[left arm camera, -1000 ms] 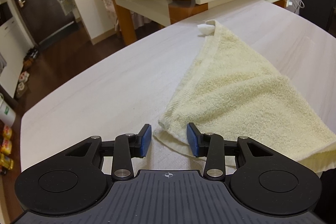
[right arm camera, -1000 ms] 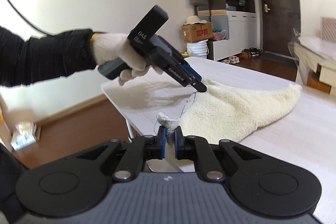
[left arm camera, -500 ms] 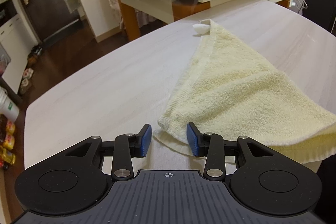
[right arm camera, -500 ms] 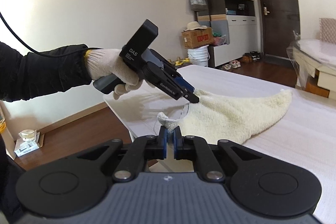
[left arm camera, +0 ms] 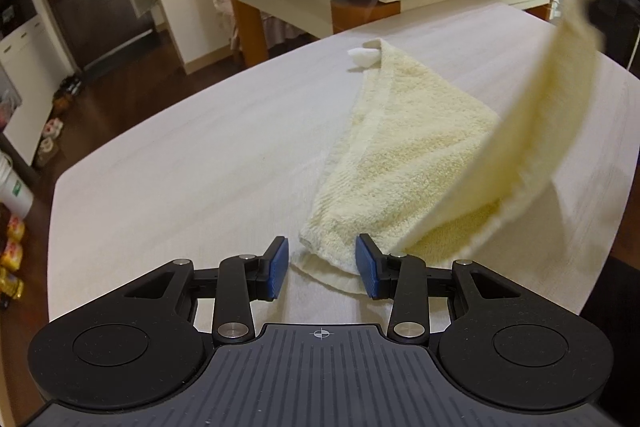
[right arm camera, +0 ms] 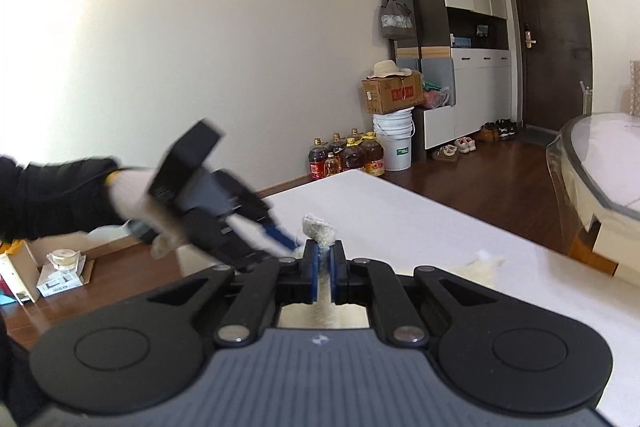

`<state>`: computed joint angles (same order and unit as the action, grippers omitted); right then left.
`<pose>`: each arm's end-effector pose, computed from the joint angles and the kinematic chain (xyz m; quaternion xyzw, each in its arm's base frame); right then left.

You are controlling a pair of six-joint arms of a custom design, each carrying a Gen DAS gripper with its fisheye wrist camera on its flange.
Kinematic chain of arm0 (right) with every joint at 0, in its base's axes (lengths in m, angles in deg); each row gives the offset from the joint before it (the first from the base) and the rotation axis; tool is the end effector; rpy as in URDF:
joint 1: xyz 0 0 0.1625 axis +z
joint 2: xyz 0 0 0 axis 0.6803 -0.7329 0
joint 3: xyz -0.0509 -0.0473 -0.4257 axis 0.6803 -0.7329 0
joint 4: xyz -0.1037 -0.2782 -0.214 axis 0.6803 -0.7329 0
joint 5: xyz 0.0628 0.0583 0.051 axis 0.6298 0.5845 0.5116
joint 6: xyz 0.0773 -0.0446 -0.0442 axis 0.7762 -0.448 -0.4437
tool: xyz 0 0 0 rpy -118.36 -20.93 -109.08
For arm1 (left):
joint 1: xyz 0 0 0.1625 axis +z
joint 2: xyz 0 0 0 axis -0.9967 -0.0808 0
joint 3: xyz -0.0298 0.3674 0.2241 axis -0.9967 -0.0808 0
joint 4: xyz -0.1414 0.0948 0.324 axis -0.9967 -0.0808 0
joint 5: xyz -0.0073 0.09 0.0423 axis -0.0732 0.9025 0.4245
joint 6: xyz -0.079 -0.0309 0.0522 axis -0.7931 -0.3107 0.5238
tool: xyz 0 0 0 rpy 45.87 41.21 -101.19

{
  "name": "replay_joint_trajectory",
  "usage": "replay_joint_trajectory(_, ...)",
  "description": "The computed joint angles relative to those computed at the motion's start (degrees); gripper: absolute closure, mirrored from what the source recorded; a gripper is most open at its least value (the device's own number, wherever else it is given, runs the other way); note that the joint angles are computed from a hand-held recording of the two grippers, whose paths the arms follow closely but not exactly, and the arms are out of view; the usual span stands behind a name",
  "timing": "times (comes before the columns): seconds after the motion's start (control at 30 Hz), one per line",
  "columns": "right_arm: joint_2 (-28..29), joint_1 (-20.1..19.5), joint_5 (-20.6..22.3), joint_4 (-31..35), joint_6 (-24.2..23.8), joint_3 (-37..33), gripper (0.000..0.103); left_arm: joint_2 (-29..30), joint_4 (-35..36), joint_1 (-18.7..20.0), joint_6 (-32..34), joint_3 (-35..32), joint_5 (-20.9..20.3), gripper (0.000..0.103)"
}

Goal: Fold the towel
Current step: 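Lift the towel tip with the right gripper and fold it over toward the left gripper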

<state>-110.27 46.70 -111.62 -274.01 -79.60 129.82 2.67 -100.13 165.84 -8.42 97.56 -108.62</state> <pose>0.1446 -0.6947 0.0826 0.4005 -0.8344 0.3697 0.0820 0.0258 -0.8251 0.1631 0.5305 0.8077 -0.1317 0.2207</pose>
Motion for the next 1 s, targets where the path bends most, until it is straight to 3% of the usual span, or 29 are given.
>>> replay_joint_trajectory(0.17,3.03,-1.88,1.58,12.08,2.78,-12.79,0.097,-0.59,-0.99,0.30,-2.33,1.09,-0.31,0.061)
replay_joint_trajectory(0.37,7.98,-4.56,3.80,24.21,10.03,-27.36,0.097,-0.66,-0.28,1.03,-8.65,-0.41,-2.76,0.061)
replay_joint_trajectory(0.53,8.99,-5.61,4.46,25.67,9.67,-29.72,0.097,0.13,-1.56,1.12,-9.90,-2.64,-2.79,0.061)
replay_joint_trajectory(0.77,9.01,-6.45,6.76,20.24,10.41,-28.61,0.097,0.62,-1.05,0.27,-4.85,-2.04,0.67,0.061)
replay_joint_trajectory(1.0,13.94,-5.79,2.82,27.90,13.02,-40.10,0.097,0.62,0.55,0.58,-7.93,-3.27,0.23,0.060)
